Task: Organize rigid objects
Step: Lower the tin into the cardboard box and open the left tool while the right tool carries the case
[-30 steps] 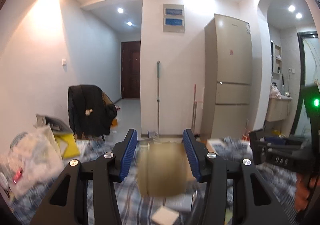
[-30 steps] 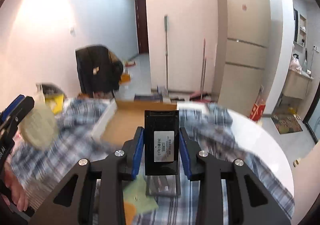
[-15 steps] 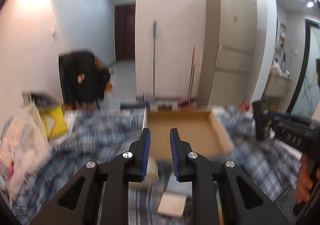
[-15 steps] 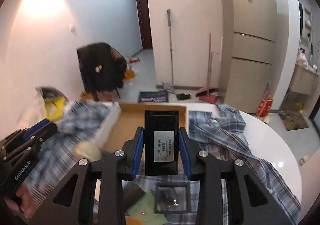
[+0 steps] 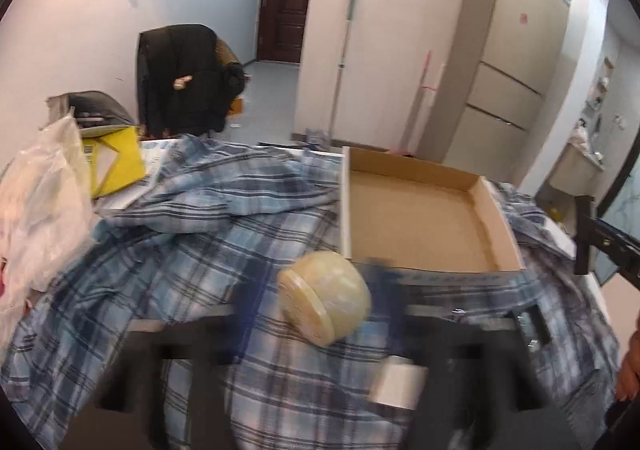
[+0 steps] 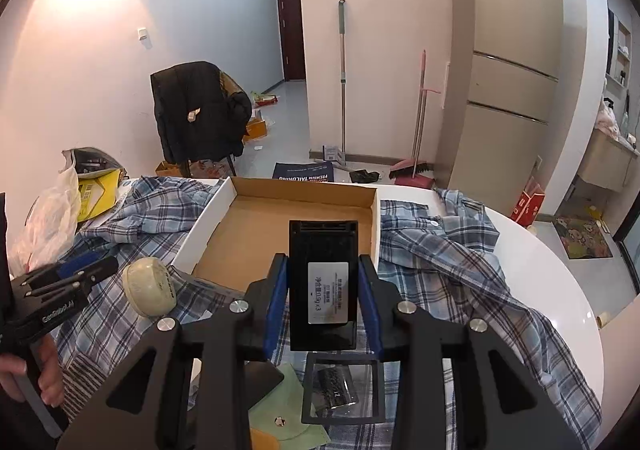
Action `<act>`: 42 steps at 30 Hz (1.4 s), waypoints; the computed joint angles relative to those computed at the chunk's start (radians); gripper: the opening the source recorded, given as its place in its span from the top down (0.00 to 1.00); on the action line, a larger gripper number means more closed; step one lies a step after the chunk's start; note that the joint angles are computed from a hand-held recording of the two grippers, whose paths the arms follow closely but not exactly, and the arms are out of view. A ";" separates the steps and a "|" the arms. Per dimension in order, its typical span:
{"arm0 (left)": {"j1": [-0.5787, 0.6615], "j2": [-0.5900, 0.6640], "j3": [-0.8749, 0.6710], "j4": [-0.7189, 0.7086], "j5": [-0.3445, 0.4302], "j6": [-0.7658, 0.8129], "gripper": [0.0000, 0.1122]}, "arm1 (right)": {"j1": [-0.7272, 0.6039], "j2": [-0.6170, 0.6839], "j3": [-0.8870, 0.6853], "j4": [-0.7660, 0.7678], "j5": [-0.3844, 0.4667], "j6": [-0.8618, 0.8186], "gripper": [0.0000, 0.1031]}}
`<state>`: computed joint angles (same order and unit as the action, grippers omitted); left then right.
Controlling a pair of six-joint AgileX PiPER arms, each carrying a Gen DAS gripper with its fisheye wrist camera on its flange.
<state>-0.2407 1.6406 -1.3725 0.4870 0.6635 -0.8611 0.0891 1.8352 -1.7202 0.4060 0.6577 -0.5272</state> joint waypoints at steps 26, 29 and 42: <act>0.045 0.293 -0.365 -0.248 0.354 -0.112 0.53 | 0.065 0.044 0.031 -0.146 -0.097 0.101 0.68; 0.022 0.237 -0.327 -0.224 0.338 -0.081 0.53 | 0.063 0.051 0.024 -0.158 -0.094 0.109 0.68; -0.027 0.262 -0.558 -0.267 0.196 0.280 0.53 | 0.066 0.161 -0.310 -0.208 0.105 0.248 0.68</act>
<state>-0.2682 1.9024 -1.9305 0.2204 0.8599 -0.5809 0.1551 1.9967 -2.0305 0.1984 0.7628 -0.2797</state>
